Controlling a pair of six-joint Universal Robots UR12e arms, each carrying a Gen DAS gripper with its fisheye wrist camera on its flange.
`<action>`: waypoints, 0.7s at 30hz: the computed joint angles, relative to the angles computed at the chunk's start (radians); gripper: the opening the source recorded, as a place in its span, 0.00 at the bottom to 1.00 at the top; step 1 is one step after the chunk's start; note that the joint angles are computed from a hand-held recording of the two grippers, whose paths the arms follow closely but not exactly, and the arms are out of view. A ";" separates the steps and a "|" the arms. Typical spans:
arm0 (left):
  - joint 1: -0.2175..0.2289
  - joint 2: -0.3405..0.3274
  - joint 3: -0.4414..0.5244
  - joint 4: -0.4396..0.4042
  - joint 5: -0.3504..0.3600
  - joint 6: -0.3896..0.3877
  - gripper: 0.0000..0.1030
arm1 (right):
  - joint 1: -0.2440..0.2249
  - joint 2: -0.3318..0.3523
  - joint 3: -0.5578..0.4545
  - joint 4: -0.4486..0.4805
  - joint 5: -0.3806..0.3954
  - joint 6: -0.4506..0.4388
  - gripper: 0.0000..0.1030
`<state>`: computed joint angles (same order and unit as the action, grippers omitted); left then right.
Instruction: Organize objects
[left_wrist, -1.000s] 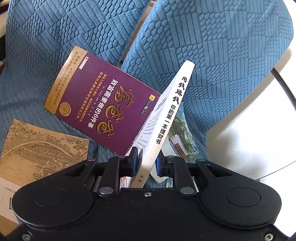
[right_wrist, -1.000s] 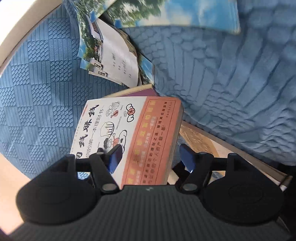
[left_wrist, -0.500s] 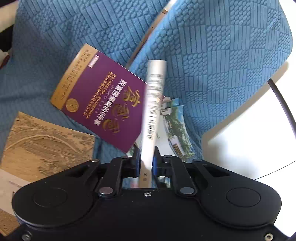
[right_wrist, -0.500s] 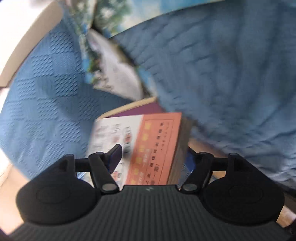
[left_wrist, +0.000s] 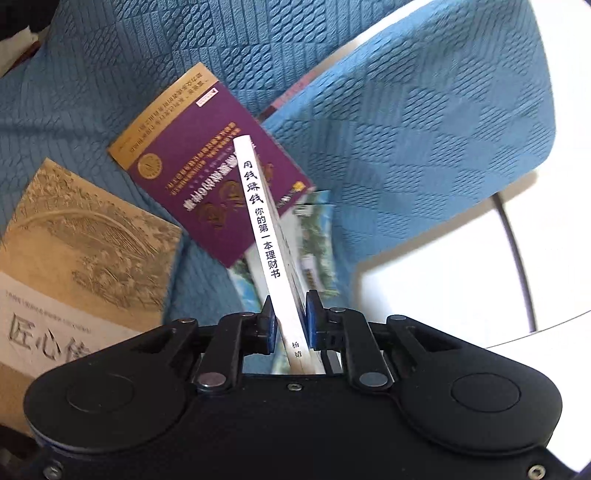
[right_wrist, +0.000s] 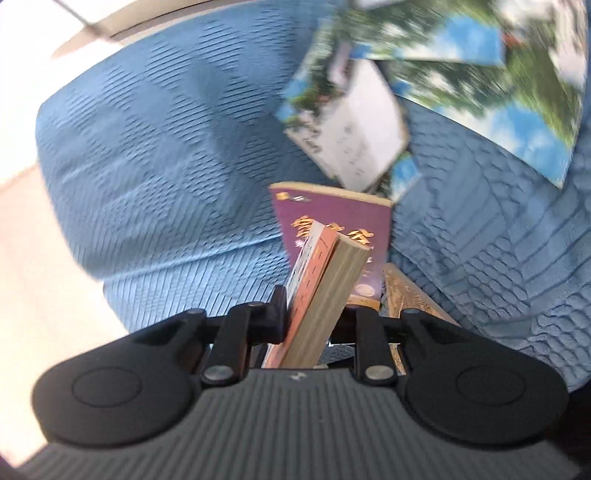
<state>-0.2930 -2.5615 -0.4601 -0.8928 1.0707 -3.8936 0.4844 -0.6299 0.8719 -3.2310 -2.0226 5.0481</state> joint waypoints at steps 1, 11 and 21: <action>0.002 0.011 -0.018 0.016 -0.010 -0.005 0.14 | 0.002 -0.001 -0.001 -0.008 -0.003 -0.034 0.21; 0.035 0.132 -0.228 0.218 -0.074 -0.070 0.15 | 0.017 -0.037 -0.041 0.083 0.018 -0.245 0.22; 0.088 0.216 -0.445 0.364 -0.133 -0.188 0.15 | 0.037 0.003 -0.138 0.207 0.053 -0.330 0.23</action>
<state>-0.2046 -2.3457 -0.9048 -0.5287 0.9378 -4.0813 0.5217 -0.6274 0.7342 -3.0236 -1.9698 4.7179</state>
